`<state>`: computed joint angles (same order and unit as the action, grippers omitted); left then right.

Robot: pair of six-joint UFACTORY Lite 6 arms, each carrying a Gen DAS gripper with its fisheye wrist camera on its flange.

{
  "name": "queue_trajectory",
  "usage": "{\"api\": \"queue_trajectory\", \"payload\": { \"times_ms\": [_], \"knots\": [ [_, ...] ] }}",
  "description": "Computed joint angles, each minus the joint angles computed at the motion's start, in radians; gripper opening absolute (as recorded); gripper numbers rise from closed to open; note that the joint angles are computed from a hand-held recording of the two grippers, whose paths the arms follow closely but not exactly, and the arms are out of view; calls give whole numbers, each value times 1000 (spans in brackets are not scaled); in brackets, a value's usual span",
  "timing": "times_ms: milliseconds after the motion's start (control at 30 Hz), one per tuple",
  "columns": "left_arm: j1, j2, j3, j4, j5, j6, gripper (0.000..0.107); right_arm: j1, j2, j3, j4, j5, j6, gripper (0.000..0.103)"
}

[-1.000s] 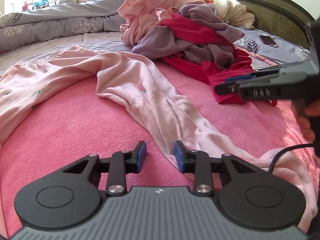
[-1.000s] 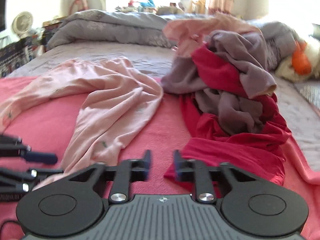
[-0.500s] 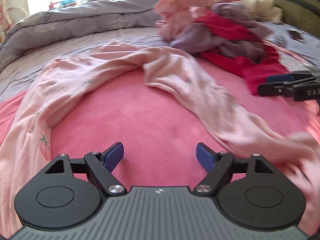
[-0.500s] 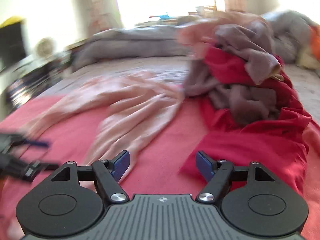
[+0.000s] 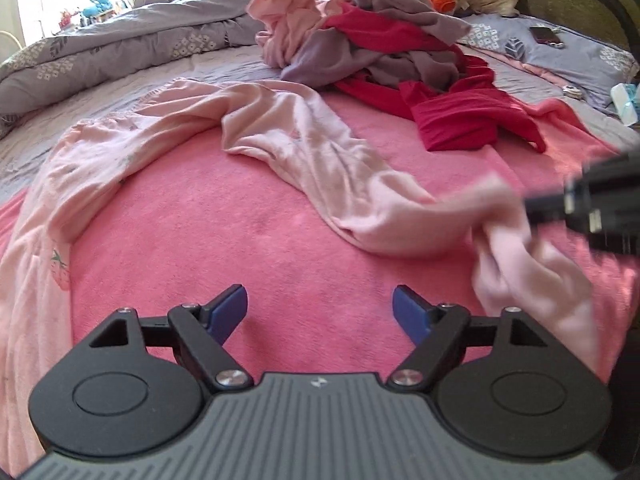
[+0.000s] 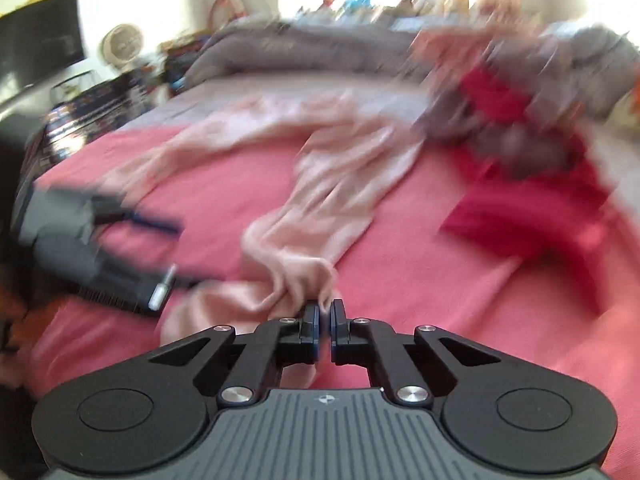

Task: Fold clothes

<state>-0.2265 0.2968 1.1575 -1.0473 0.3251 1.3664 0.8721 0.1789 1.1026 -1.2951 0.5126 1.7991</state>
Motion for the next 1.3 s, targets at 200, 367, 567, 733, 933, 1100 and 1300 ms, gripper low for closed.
{"api": "queue_trajectory", "payload": {
  "times_ms": [200,367,567,733,933,1100,1300],
  "knots": [
    [-35,-31,-38,-45,18,34,81,137,-140,-21,-15,473,-162,36],
    [-49,-10,-25,-21,-14,2,83,232,-162,-111,72,396,-278,56],
    [-42,54,89,68,-79,-101,83,299,85,27,80,277,-367,54],
    [-16,130,218,229,-74,-299,83,317,275,168,64,378,-308,17],
    [56,147,210,231,-77,-288,83,388,32,110,160,151,-429,14],
    [104,160,201,221,-34,-286,83,416,142,204,332,43,-657,23],
    [116,98,135,108,-15,-135,83,320,10,51,203,-128,-422,55]
  ]
}}
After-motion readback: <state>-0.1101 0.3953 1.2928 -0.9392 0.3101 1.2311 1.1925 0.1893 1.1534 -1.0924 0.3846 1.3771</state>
